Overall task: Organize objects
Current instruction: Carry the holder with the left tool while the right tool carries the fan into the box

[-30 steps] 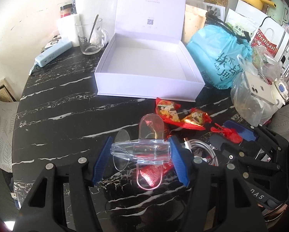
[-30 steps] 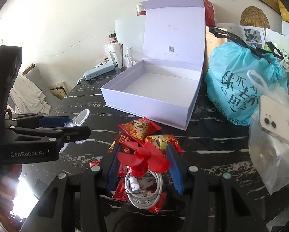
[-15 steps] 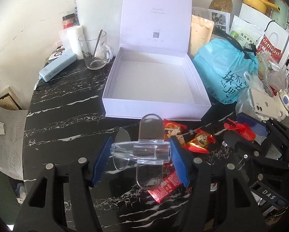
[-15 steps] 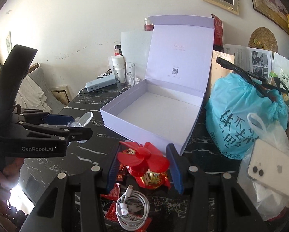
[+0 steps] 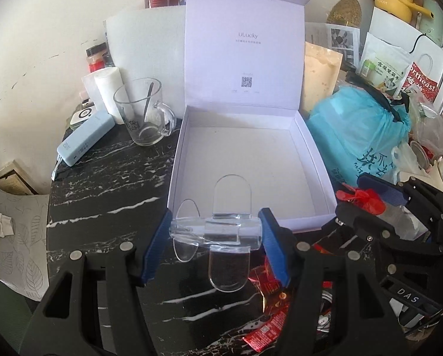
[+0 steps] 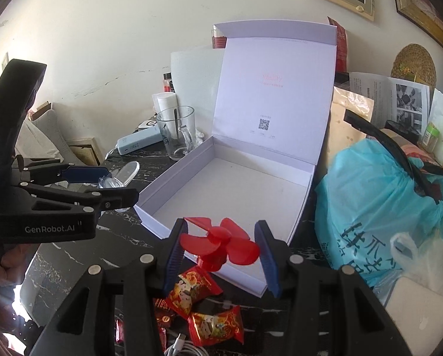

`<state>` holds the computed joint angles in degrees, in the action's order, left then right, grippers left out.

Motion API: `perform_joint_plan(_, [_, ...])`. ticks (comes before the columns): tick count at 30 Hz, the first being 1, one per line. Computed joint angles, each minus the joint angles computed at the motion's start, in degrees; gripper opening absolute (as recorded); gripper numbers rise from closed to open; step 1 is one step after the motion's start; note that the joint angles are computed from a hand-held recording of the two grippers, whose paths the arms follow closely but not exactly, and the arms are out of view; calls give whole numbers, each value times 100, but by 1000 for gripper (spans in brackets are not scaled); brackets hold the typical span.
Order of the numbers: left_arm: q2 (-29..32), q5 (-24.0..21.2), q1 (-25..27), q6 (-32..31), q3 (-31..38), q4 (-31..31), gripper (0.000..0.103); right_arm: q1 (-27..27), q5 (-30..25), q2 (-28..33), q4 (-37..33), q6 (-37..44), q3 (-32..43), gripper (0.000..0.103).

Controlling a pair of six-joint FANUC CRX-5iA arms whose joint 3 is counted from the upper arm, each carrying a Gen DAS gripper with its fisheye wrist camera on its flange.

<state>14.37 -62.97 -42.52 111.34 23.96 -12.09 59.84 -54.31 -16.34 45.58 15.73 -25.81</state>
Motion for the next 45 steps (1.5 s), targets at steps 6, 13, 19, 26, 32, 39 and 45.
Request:
perform_joint_plan(6, [414,-58,140,-303,466,92,59,-444,162,316,-141,319,327,47])
perform_joint_plan(13, [937,-89,284,-737,1027,190,59,-893,377,699,-372,578,700,47])
perform_joint_plan(19, [1378,-157,413,-1042,1492,388,59,-1182,503,976,-386,650,937,47])
perform_joint_plan(26, [1901,-318,473,-1307,2139,482,59,-1542,623,1293,-397,778,1206,47])
perform_joint_plan(32, [2382,-486,523,-1446,2731,548,59,-1844,641,1611,-602,1033,1451,47])
perform_joint_plan(39, [2820,-543,537,-1568,3207,586,59,-2034,692,1915,-847,1234,1672,47])
perform_joint_plan(45, [3177,-835,507,-1623,3724,500,59,-2133,746,2088,-990,1402,1768,47])
